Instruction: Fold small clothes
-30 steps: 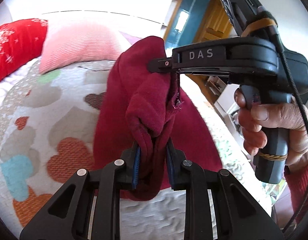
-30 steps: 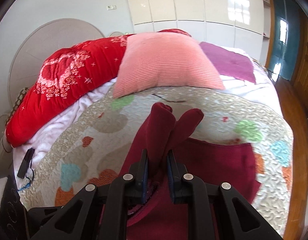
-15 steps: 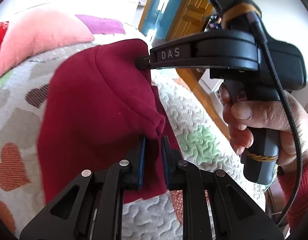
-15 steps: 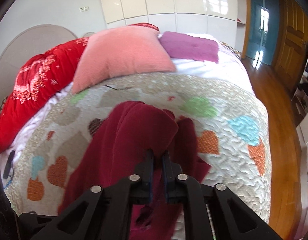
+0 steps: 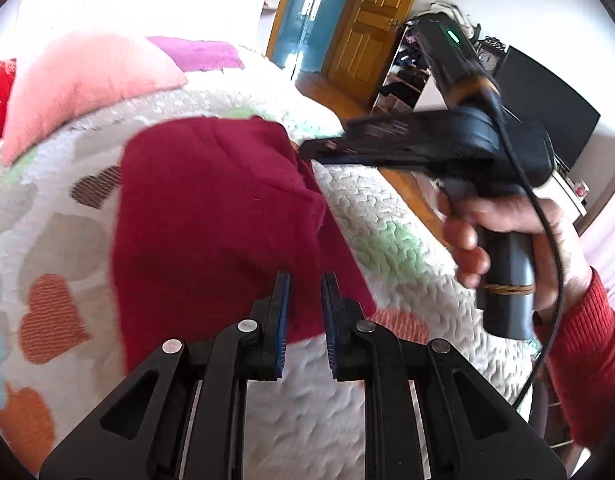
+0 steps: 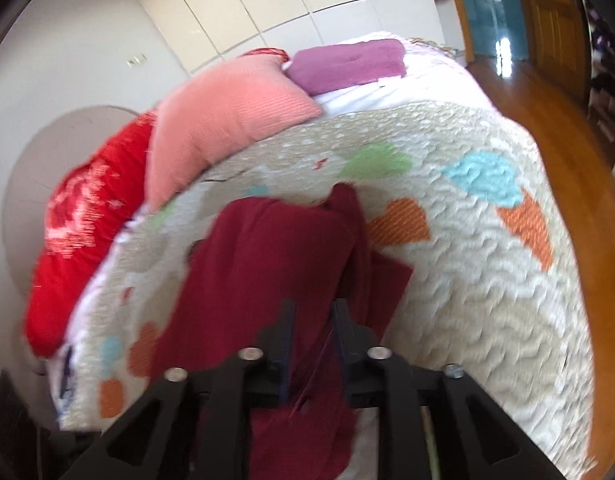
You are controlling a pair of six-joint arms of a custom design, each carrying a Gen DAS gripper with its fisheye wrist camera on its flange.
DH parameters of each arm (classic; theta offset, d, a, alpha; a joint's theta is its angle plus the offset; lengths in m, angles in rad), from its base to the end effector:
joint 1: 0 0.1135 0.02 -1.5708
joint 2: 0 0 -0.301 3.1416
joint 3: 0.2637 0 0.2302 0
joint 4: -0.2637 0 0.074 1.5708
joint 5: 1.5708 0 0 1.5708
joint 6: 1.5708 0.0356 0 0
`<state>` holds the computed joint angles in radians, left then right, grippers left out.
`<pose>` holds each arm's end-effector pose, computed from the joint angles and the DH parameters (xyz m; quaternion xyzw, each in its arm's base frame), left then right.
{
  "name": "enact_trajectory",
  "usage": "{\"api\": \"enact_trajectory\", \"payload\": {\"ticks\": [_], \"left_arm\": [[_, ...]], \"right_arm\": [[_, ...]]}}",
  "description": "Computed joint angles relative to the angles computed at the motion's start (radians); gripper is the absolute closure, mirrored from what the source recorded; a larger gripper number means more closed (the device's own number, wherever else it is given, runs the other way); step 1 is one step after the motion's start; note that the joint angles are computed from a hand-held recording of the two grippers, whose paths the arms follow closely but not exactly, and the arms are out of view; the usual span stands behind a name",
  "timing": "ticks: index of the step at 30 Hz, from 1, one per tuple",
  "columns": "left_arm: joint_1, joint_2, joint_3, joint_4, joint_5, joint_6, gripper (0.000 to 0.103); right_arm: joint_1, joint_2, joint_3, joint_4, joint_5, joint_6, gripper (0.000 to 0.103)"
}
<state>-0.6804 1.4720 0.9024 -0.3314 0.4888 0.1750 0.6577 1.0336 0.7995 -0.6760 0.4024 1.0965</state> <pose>0.2035 -0.1862 0.2611 0.4525 0.8008 -0.3010 0.2516 0.1364 0.0877 0.2946 0.2650 0.8905 0.1235 0.3486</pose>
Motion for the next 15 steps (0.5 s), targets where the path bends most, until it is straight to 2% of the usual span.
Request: {"api": "enact_trajectory", "payload": {"ticks": [1,2,5,7,11,14,15], "left_arm": [[0.022,-0.018,-0.01,-0.001,0.005,0.02,0.085],[0.05,-0.034,-0.02,0.0,0.008,0.04,0.083],[0.098,-0.031,-0.036,0.035,-0.021,0.054,0.083],[0.114,0.002,-0.03,0.052,-0.042,0.045,0.083],[0.118,0.038,-0.053,0.085,-0.057,0.014,0.083],[0.109,0.073,-0.059,0.115,-0.063,0.003,0.083],[0.112,0.079,-0.061,0.12,-0.063,0.006,0.083]], "right_arm": [[0.057,-0.015,-0.003,-0.008,0.029,0.056,0.052],[0.119,-0.035,-0.019,-0.006,0.059,0.125,0.05],[0.222,-0.063,-0.08,0.058,0.074,0.256,0.05],[0.242,-0.063,-0.124,0.134,0.063,0.288,0.05],[0.219,0.001,-0.17,0.235,0.01,0.306,0.049],[0.195,0.03,-0.185,0.28,0.002,0.3,0.043],[0.186,0.034,-0.198,0.315,0.0,0.296,0.038]]}}
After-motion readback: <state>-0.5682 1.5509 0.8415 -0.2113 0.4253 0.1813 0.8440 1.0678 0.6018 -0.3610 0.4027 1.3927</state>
